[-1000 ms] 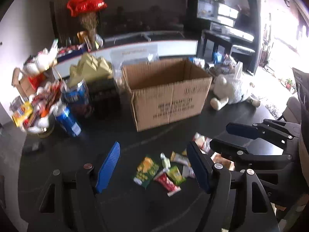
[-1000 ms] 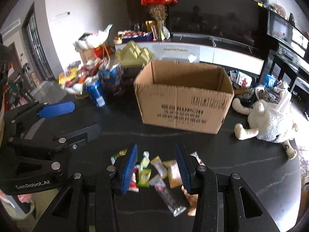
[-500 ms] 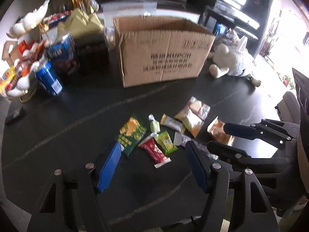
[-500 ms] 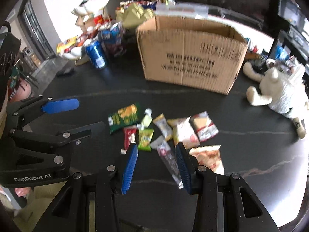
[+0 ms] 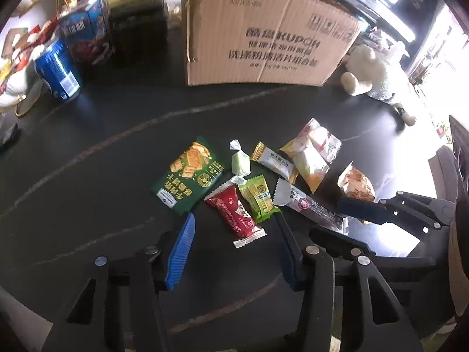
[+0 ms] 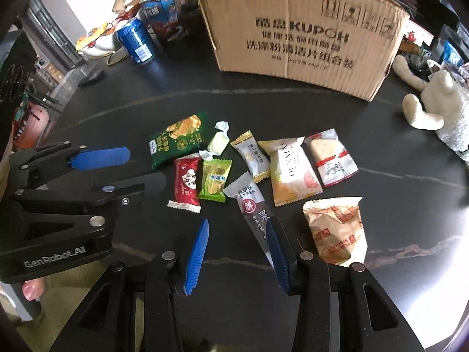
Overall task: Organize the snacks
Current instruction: 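Move both open tools back down to the remaining snacks on the table, then grasp the red packet with the left tool while the right tool grasps the white LYFEN stick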
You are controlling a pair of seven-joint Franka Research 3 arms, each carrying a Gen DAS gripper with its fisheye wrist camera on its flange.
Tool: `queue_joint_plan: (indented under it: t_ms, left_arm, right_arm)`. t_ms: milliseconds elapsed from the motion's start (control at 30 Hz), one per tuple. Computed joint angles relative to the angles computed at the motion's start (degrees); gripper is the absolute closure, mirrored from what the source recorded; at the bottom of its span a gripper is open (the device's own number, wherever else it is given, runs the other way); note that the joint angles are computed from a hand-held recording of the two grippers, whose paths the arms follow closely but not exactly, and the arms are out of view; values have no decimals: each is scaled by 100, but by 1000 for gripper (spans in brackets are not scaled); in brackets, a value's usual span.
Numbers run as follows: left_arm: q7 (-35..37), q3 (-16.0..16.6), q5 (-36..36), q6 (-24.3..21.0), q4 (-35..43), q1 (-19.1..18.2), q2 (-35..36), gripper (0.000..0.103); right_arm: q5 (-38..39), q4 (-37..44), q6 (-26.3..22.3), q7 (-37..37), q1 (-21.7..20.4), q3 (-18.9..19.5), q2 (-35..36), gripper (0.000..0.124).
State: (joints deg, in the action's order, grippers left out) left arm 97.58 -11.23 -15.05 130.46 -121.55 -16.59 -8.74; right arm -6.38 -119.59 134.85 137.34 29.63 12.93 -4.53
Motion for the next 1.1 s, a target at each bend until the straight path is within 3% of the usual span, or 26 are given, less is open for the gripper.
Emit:
queue_joint_plan:
  t_ms: [800,1100]
  left_arm:
    - [-485,-179,158,-130,427,127,748,69]
    - [-468,-218,171,-183,492,166,867,75]
  right_arm:
    - [151,276,-136,-306,31,-195,532,82]
    - [172,232,-105,-311,17,-246,582,89]
